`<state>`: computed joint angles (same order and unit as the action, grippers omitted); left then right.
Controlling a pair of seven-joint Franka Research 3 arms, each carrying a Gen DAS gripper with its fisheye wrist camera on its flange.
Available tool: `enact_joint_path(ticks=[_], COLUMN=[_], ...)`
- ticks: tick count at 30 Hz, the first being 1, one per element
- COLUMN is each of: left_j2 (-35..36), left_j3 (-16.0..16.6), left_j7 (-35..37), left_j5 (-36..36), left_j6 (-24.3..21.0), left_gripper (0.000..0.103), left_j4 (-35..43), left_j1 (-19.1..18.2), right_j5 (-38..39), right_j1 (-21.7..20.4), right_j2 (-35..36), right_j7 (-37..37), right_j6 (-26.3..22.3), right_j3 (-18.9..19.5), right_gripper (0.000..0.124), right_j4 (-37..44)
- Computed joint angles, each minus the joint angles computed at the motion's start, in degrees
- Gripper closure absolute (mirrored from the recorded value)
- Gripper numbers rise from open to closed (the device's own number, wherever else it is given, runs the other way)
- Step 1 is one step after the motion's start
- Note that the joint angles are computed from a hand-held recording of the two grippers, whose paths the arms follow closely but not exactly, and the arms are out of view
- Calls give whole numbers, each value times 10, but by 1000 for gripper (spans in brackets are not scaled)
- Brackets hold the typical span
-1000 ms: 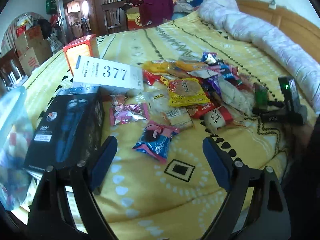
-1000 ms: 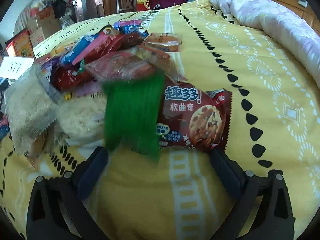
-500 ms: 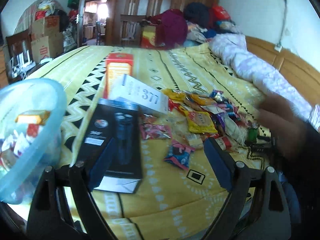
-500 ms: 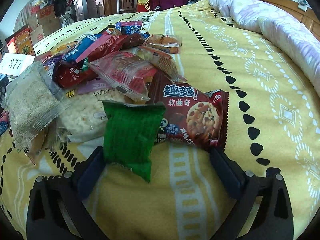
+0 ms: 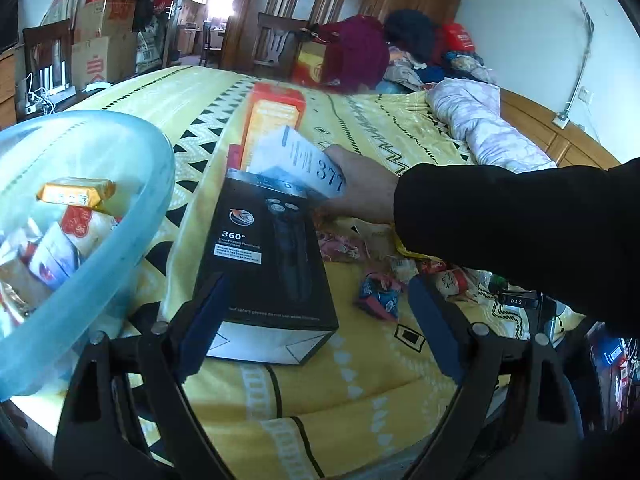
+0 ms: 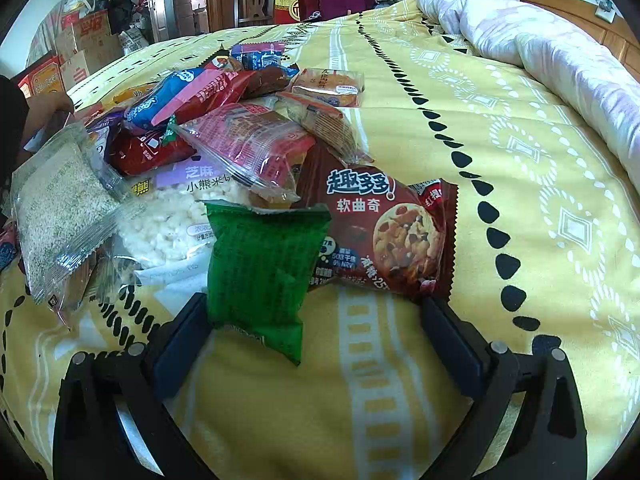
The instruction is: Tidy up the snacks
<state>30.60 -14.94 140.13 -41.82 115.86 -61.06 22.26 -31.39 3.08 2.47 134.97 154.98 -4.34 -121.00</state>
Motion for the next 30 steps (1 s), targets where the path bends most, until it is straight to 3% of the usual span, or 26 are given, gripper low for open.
enact_joint_path(ticks=[10,18,26,30], left_j2=[1,-1,45,33], left_j3=[-14,-6,-12,-24], left_j7=[10,10,-25,-5], left_j5=[-67,-102,-84,-88], left_j6=[-29,-55,-85,-87], left_gripper=[13,12,12,12], left_j4=[7,17,81,67], left_j1=[32,48,52,60], right_j5=[0,0,-1,0], right_j1=[0,0,0,0], right_j2=[0,0,2,0], right_j7=[0,0,0,-1], right_j6=[1,1,4,2], right_j3=[-1,-1,-1,-1], right_gripper=[21,21,21,21], right_j4=[-1,-1,-1,-1])
